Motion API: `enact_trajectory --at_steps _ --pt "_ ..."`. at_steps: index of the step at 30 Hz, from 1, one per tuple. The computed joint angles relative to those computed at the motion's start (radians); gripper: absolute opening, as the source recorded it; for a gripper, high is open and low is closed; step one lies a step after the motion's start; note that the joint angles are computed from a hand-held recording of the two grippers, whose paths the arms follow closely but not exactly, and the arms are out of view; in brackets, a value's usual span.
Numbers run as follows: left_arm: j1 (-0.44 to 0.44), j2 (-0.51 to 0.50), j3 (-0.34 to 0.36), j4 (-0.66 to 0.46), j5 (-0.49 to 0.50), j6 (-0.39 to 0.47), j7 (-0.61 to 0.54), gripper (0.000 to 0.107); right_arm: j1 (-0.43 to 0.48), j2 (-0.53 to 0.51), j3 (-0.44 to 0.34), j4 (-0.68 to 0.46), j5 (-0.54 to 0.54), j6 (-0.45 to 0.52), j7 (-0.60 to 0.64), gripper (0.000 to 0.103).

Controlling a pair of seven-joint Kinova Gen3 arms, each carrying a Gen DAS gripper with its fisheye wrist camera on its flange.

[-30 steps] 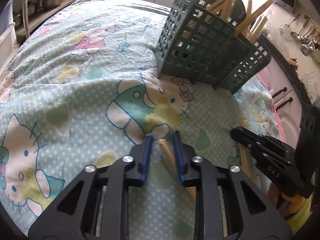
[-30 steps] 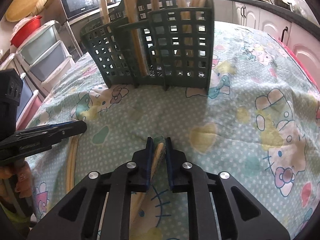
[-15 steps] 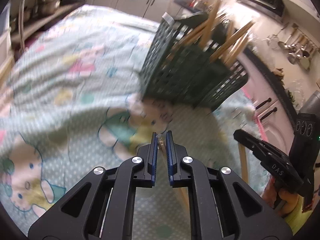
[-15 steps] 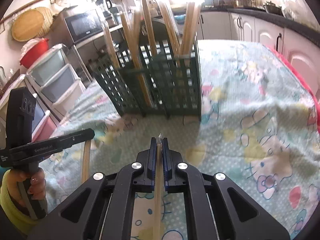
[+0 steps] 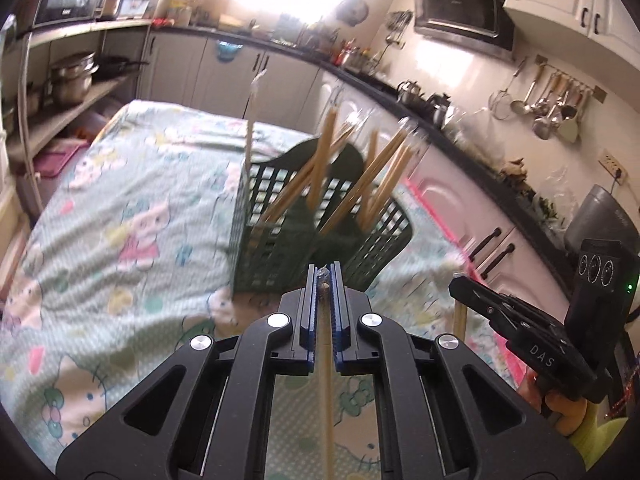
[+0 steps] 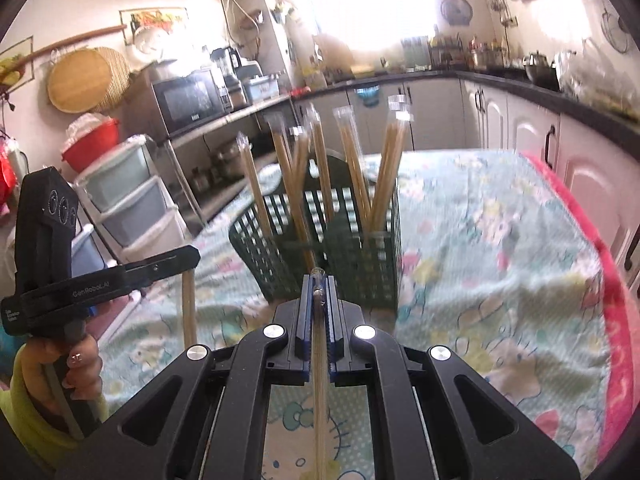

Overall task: Organize utensils
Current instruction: 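Lift the held chopsticks high with both tools and carry them over the caddy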

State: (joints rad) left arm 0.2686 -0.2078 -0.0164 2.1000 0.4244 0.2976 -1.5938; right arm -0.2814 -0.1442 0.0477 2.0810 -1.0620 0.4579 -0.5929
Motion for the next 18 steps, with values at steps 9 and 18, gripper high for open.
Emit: enact_trajectory --at_steps 9,18 --pt "0.003 -0.022 0.011 -0.050 -0.049 -0.008 0.019 0.003 -0.033 -0.053 0.054 0.000 -0.173 -0.016 0.160 0.006" --pt "-0.007 -0.022 0.037 -0.099 -0.098 -0.041 0.045 0.003 -0.021 -0.073 0.055 -0.025 -0.324 -0.026 0.290 0.006"
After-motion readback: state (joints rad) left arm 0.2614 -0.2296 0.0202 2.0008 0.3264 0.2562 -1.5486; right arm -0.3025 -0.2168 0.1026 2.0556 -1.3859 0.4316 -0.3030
